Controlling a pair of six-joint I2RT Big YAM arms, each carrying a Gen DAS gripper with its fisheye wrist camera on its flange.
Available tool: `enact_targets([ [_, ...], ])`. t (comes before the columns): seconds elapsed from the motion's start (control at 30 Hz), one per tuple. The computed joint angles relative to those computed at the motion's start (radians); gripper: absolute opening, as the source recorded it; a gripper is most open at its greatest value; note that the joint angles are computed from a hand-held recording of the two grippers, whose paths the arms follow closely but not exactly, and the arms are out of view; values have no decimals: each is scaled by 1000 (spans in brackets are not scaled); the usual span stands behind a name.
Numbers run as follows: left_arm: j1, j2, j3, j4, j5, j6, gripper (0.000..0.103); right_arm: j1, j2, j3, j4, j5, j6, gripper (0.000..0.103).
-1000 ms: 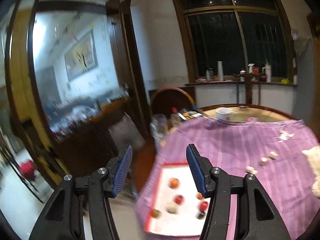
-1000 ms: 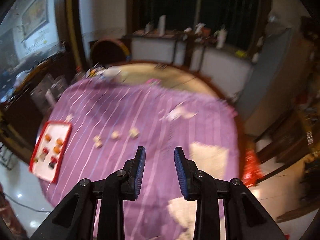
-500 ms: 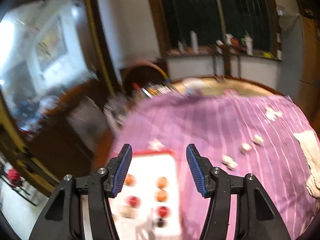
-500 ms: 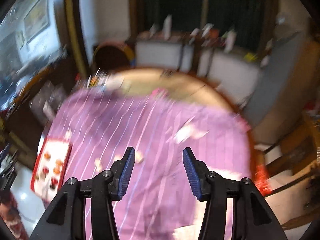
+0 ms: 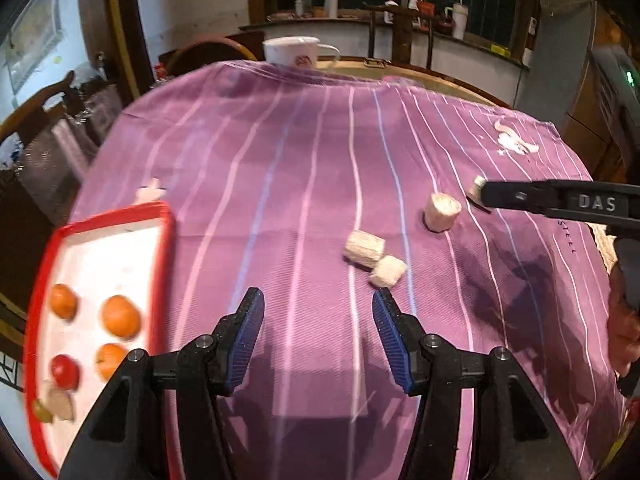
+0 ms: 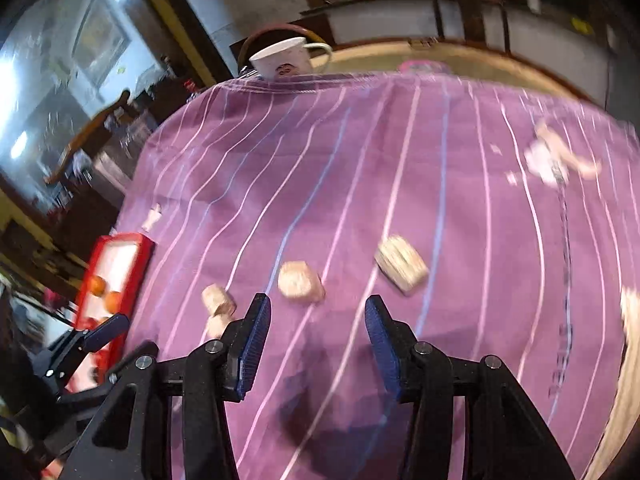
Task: Organize fruits
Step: 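Swing both open tools back over the cloth toward the wooden cylinders, then grasp a wooden cylinder with the left tool while the right tool grasps another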
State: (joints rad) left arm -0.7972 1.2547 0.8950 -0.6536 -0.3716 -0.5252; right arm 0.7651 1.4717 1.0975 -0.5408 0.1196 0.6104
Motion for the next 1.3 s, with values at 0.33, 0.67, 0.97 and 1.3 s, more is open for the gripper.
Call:
enact_targets([
  [0.33,-2,126,57,69,45,33,56,19,107,66,12,36,-63,41],
  [0.67,-3,170,71,80,40,27,21,35,135,81,-4,97,-76,31],
  [0.97,-17,17,5,33,26,-26,20,83,72,70,-28,136,-71,30],
  [1.3,116,-307,-111,-112,33,-32,20,219,59,168,-80,163,-72,30],
])
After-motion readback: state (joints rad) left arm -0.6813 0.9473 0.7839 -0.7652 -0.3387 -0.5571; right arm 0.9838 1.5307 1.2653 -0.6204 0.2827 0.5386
